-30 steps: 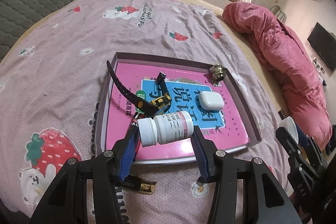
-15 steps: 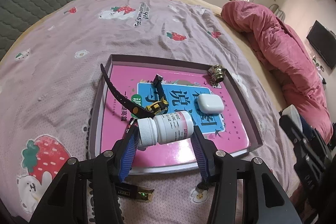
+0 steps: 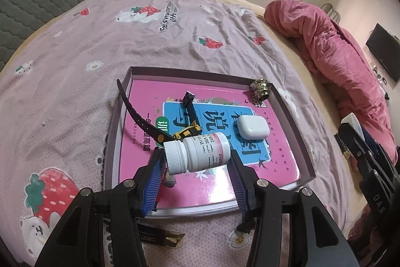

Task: Organize rigid objects
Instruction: 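Carry the pill bottle with the left tool while the right tool carries the cap toward the gray box, then lower the cap into the box and open the right tool while the left tool lowers the pill bottle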

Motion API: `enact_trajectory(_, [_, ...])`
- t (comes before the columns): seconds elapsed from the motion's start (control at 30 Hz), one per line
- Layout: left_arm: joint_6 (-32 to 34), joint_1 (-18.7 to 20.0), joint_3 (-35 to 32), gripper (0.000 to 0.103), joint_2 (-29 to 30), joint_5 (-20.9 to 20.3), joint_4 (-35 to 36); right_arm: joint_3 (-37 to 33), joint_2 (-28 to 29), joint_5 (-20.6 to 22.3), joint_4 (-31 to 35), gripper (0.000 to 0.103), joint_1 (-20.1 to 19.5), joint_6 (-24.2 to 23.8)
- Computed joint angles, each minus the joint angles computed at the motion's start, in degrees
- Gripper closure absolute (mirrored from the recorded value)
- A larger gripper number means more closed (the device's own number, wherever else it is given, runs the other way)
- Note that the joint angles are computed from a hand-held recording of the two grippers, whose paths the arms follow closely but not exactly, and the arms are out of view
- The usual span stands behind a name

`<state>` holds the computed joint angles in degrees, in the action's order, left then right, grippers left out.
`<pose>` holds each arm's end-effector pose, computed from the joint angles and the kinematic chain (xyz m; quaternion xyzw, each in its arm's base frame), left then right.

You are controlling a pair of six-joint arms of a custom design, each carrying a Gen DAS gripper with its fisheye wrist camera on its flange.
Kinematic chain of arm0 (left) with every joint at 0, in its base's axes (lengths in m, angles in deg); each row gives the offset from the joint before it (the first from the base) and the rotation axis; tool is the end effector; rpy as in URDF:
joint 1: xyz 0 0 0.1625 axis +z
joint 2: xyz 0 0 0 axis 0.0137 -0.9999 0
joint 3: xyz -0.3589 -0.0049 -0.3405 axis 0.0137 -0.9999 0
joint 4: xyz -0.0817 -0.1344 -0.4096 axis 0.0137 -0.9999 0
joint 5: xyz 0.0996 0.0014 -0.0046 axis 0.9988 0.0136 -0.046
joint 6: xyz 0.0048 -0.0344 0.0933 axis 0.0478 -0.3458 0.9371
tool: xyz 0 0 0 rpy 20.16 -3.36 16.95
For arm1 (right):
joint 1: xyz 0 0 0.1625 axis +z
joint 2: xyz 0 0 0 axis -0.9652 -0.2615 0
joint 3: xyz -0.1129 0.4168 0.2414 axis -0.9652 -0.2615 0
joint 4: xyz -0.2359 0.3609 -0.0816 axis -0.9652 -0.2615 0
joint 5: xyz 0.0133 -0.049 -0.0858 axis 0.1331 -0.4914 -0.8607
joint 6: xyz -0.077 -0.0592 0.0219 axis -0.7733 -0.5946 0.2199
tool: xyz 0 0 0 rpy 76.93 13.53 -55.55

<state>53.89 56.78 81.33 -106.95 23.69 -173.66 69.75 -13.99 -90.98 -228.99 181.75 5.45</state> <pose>-0.1472 -0.6088 0.2426 0.0368 0.9125 -0.3179 0.2549 0.2755 -0.6011 0.1414 0.3011 -0.8251 0.3901 0.2764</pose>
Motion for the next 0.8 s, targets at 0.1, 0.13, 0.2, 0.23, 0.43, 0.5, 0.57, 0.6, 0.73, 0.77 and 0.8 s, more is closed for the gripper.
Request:
enact_trajectory(0.1, [-0.1,0.2,-0.3,0.051,0.3,-0.7,0.2,-0.2,0.3,0.0,0.8,0.053,-0.2,0.1])
enact_trajectory(0.13, [0.0,0.3,-0.5,0.051,0.5,-0.5,0.3,-0.3,0.5,-0.2,0.8,0.053,-0.2,0.1])
enact_trajectory(0.2, [0.1,0.5,-0.6,0.051,0.7,-0.6,0.5,-0.5,0.8,-0.3,1.2,0.053,-0.4,0.3])
enact_trajectory(0.23, [0.0,0.6,-0.6,0.051,0.8,-0.8,0.5,-0.6,1.0,-0.4,1.4,0.053,-0.5,0.3])
enact_trajectory(0.43, [0.0,1.4,-1.0,0.051,1.7,-1.0,1.3,-0.6,1.7,-0.8,2.6,0.053,-1.4,0.7])
enact_trajectory(0.5, [-0.1,1.6,-1.2,0.051,2.1,-1.0,1.5,-0.7,2.0,-1.0,3.3,0.053,-1.6,0.8])
enact_trajectory(0.57, [-0.2,1.8,-1.2,0.051,2.3,-1.2,1.8,-0.6,2.3,-1.3,3.9,0.053,-2.0,0.9])
enact_trajectory(0.6, [-0.2,1.9,-1.3,0.051,2.4,-1.3,1.9,-0.5,2.4,-1.3,4.0,0.053,-2.1,1.0])
enact_trajectory(0.73, [-0.3,2.2,-1.4,0.051,2.9,-1.8,2.4,-0.3,2.5,-1.3,4.9,0.053,-2.7,1.9])
enact_trajectory(0.77, [-0.4,2.3,-1.4,0.051,2.9,-2.0,2.4,-0.3,2.6,-1.4,5.2,0.053,-2.8,2.3])
enact_trajectory(0.8, [-0.4,2.3,-1.4,0.051,2.9,-2.2,2.4,-0.3,2.6,-1.3,5.2,0.053,-3.0,2.4])
